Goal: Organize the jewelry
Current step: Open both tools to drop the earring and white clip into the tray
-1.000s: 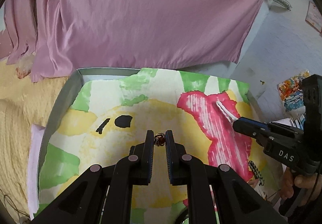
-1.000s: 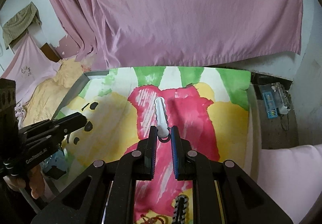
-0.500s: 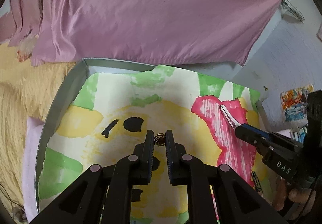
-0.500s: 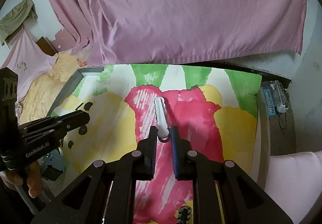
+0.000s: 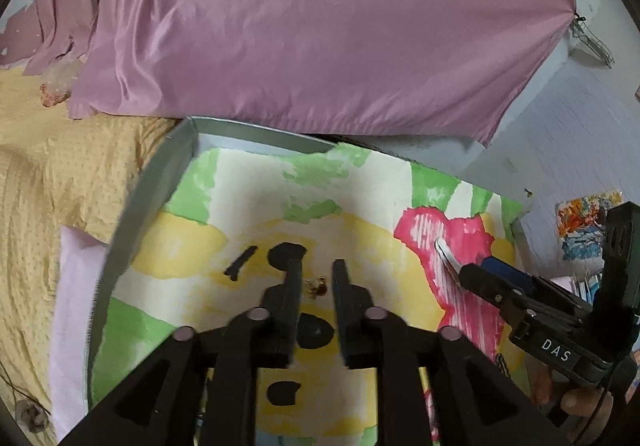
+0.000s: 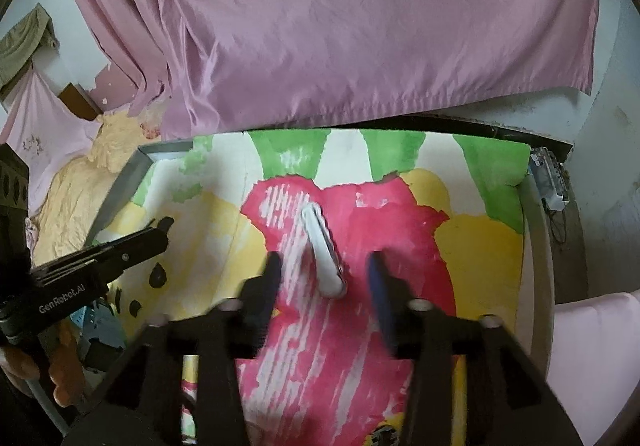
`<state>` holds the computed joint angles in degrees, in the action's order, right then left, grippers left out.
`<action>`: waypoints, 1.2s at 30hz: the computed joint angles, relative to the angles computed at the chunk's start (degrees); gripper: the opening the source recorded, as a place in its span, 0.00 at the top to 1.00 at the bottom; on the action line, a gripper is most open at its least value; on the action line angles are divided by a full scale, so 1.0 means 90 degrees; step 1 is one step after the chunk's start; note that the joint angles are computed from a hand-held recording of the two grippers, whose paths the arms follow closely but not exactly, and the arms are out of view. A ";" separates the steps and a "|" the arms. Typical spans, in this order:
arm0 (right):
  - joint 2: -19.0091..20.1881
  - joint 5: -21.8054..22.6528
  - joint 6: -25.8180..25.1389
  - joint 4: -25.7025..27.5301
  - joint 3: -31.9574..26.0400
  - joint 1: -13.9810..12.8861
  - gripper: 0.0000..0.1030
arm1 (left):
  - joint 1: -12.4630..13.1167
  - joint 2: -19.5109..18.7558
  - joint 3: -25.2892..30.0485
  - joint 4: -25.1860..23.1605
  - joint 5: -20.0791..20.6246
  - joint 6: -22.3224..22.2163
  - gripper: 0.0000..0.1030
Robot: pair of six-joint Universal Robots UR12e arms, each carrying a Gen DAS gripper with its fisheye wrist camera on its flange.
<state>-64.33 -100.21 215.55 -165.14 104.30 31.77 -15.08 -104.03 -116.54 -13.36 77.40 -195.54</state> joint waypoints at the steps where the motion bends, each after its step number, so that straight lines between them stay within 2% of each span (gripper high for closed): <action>1: 0.0003 -0.0040 -0.0003 -0.0007 -0.0003 0.0007 0.58 | 0.0005 0.0013 -0.0014 0.0039 0.0041 -0.0015 0.75; 3: -0.0003 -0.0058 0.0015 -0.0040 0.0027 0.0005 0.57 | 0.0010 0.0043 -0.0053 0.0156 0.0111 -0.0069 0.63; 5: 0.0006 -0.0055 0.0069 -0.0049 0.0032 0.0012 0.54 | 0.0021 0.0079 -0.0094 0.0263 0.0170 -0.0126 0.57; 11: -0.0017 -0.0121 0.0174 0.0026 0.0056 0.0039 0.52 | -0.0016 0.0179 -0.0177 0.0503 0.0454 -0.0167 0.49; 16: -0.0082 -0.0223 0.0200 0.0011 0.0114 0.0095 0.46 | -0.0001 0.0261 -0.0249 0.0556 0.0498 -0.0165 0.49; 27: -0.0126 -0.0091 -0.0277 -0.0320 0.0176 0.0253 0.46 | 0.0097 0.0542 -0.0556 0.0778 0.0783 -0.0274 0.49; 36: -0.0242 -0.0193 -0.0410 -0.0453 0.0249 0.0368 0.46 | 0.0153 0.0658 -0.0730 0.0848 0.0763 -0.0307 0.49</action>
<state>-66.51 -101.94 211.85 -169.22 106.54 35.08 -13.71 -98.11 -123.11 -5.73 84.27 -198.31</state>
